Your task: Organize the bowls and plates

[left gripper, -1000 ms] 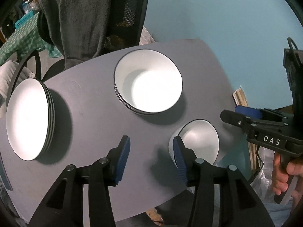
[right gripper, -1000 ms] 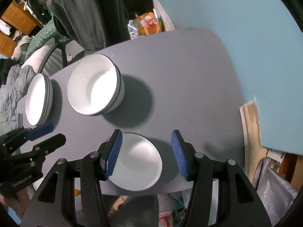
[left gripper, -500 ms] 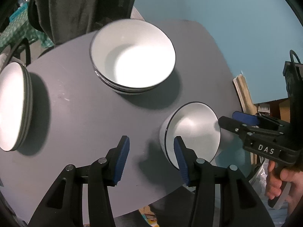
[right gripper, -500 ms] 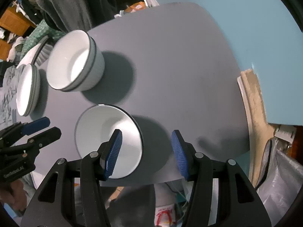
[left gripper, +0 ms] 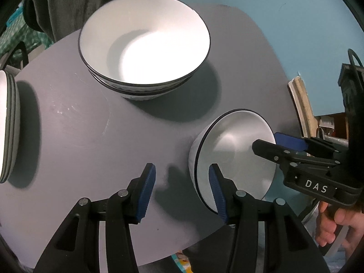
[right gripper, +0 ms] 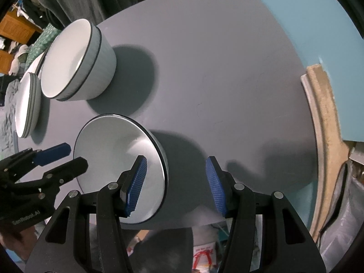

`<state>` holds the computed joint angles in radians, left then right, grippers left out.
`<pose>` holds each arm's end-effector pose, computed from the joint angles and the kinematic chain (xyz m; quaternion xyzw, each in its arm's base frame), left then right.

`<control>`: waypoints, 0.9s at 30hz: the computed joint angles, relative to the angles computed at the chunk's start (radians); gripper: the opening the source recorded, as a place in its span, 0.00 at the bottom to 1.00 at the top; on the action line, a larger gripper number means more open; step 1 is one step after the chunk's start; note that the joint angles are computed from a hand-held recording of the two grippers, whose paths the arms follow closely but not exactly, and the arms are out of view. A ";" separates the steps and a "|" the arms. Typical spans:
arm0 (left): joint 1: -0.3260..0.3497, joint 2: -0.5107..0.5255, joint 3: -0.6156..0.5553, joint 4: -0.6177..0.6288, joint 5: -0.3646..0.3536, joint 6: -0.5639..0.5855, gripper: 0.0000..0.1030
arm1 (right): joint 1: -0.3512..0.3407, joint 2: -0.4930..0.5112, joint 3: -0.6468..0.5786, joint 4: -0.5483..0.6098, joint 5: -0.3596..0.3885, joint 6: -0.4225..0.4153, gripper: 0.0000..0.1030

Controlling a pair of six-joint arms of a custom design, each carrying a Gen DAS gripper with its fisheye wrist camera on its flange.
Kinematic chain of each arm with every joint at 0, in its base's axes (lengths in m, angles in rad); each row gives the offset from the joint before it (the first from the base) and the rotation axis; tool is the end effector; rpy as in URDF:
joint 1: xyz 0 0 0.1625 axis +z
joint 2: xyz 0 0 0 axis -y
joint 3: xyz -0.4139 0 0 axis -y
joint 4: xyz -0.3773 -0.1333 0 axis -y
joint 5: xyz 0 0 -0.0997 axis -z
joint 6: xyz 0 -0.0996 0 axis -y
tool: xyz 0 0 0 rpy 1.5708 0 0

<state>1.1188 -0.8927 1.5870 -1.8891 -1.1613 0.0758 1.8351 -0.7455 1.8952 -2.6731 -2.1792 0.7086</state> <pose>-0.1103 -0.6232 0.1218 0.2876 0.9186 0.1424 0.2304 0.2185 -0.5149 0.0126 -0.2032 -0.9319 0.1200 0.2753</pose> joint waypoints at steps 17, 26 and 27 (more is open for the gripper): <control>0.005 0.019 0.026 -0.010 0.019 -0.041 0.48 | -0.056 -0.003 0.056 -0.097 0.054 -0.056 0.52; 0.005 0.018 0.036 -0.023 0.010 -0.071 0.45 | -0.056 0.010 0.053 -0.108 0.053 -0.067 0.32; 0.004 0.018 0.037 -0.025 0.011 -0.074 0.43 | -0.057 0.010 0.052 -0.107 0.053 -0.068 0.28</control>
